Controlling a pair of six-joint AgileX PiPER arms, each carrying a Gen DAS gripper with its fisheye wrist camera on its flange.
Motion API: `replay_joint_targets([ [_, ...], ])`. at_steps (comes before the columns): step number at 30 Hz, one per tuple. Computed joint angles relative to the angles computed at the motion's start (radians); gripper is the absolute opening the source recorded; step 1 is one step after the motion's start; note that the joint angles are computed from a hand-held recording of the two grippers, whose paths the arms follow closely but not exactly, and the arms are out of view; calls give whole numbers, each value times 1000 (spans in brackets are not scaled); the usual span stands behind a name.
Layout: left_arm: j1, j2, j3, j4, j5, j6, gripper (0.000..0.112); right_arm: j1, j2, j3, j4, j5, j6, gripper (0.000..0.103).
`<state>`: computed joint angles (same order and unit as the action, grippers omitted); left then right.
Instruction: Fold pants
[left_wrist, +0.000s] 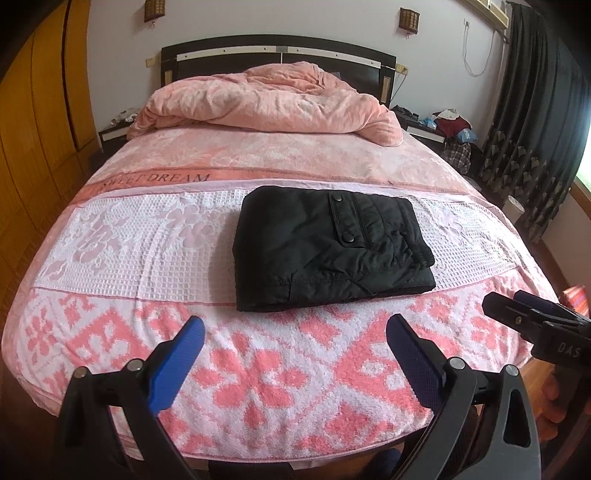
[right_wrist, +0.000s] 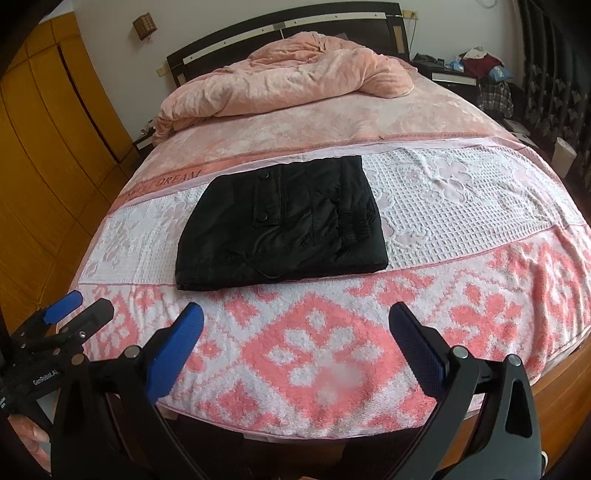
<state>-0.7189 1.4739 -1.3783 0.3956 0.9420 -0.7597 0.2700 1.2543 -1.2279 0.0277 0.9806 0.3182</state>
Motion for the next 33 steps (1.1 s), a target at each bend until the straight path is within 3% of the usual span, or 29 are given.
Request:
replay_joint_targets([
  [33,5,30,-2,-29,6,30,99,-6,27,13,-26,-10,-7,100],
])
